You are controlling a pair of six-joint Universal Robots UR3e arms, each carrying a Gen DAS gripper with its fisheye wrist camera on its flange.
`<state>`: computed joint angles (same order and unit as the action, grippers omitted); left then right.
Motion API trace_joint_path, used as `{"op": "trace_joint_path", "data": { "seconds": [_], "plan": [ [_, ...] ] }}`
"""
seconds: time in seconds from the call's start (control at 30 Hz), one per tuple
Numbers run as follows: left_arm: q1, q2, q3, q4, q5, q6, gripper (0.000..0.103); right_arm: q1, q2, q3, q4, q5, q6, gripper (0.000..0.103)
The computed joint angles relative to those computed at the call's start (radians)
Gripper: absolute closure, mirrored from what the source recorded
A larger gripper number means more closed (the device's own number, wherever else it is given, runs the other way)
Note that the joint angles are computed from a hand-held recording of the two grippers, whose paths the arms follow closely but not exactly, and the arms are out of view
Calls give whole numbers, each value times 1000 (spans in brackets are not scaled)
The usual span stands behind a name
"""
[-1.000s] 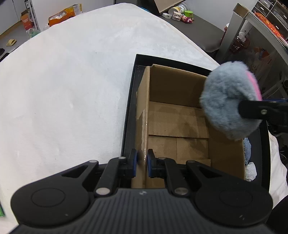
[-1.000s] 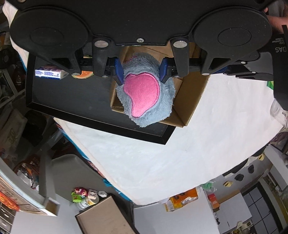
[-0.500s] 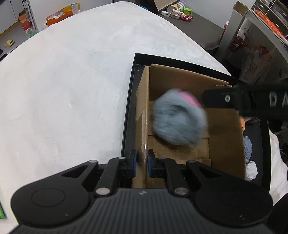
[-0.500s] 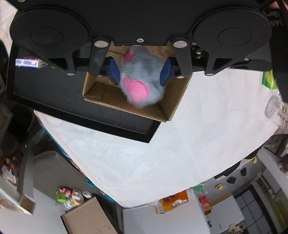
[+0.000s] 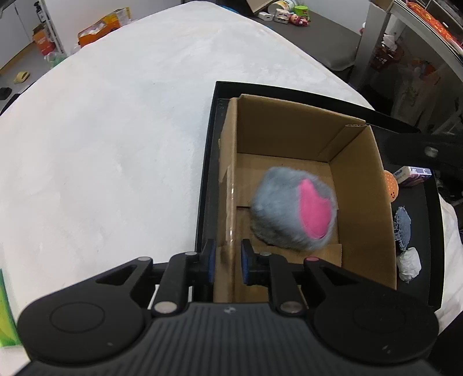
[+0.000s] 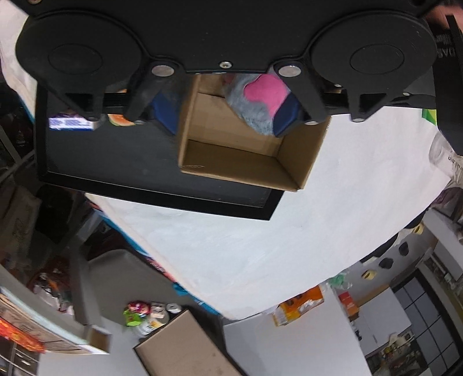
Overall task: Organize soft objects
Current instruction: 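Lower the plush into the box and open the right gripper, then move the right gripper to the white wrapped bundle and grasp it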
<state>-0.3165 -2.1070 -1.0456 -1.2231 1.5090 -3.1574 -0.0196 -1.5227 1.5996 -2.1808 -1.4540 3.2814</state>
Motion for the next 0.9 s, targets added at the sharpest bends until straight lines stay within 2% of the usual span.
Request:
{"op": "trace_joint_path", "data": {
  "seconds": [0.2, 0.33, 0.53, 0.67, 0.8, 0.9],
  "plan": [
    [-15, 29, -25, 8, 42, -35, 60, -59, -130, 129, -28, 8, -18, 5],
    [-29, 38, -17, -5, 68, -51, 50, -126, -225, 228, -39, 35, -17, 5],
    [-55, 43, 11, -35, 110, -76, 46, -246, -368, 350, -12, 93, -49, 5],
    [-52, 55, 4, -50, 98, -87, 45, -318, -436, 404, 31, 130, -80, 5],
    [-58, 82, -38, -28, 130, -101, 37, -376, -494, 454, 74, 156, -141, 5],
    [-61, 89, -48, -21, 148, -113, 35, -419, -530, 490, 98, 172, -170, 5]
  ]
}}
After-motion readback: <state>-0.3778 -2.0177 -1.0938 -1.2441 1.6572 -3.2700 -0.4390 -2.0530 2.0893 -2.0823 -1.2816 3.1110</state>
